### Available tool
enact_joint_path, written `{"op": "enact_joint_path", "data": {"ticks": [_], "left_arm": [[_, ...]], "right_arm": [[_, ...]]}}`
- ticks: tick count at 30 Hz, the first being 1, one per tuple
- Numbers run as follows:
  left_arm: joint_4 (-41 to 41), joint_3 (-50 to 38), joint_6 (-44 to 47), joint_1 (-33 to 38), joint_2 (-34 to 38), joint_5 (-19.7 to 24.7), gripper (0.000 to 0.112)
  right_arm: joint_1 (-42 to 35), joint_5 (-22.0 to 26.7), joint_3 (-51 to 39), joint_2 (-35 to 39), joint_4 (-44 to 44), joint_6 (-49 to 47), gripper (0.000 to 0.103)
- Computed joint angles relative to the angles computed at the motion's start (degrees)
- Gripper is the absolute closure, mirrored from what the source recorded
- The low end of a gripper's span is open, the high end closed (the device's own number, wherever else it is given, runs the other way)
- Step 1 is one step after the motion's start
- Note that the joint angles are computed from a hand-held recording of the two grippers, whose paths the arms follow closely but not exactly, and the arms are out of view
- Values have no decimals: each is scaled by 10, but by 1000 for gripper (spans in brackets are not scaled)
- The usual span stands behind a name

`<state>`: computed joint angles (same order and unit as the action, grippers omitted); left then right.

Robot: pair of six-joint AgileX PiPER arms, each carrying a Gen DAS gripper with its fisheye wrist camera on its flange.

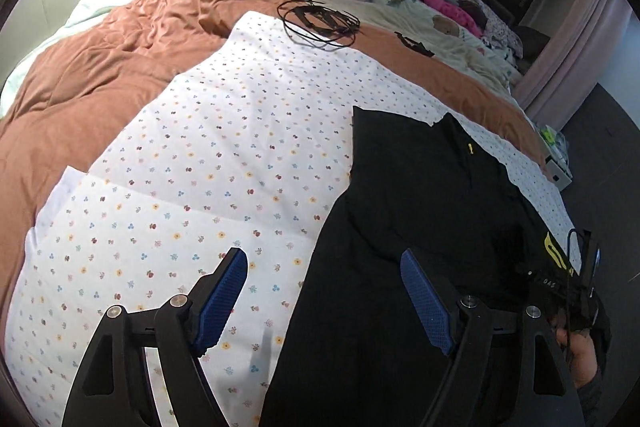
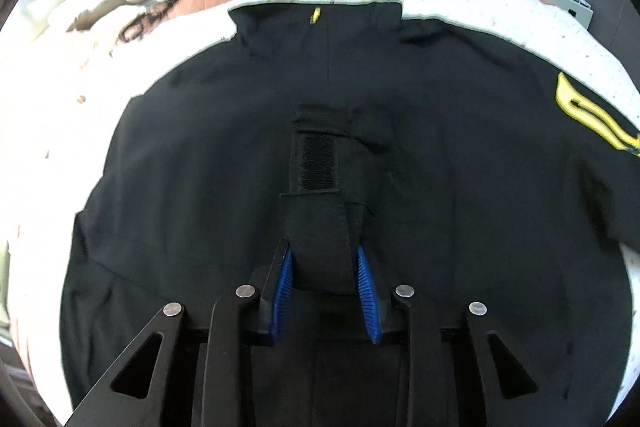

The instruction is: Fold large clothes

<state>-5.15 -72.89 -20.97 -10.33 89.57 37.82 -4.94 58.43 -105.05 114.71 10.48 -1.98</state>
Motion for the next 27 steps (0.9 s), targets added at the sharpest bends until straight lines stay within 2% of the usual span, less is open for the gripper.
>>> {"op": "enact_joint_path", "data": {"ticks": [9,12,14,16,18,27], "left_arm": [[14,-3,-20,-50,-4,-4,32],[23,-4,-39,-68,-7,-7,32],[27,-6,-50,-81,-9,-7,32],[38,-9,-67,-96,-9,-5,32],[47,-13,-81,-111,-9,-3,32],[101,-23,-159,-175,-3,2,32]], "right_arm": [[-105,22,-5,-56,27,-23,71],[-138,27,15,-79,30,-40,66],[-162,34,31,-95,51,-57,61],[-181,33,48,-110,68,-72,47],[-206,35,66,-129,91,-98,40],[-328,78,142,-183,211,-214,39]]}}
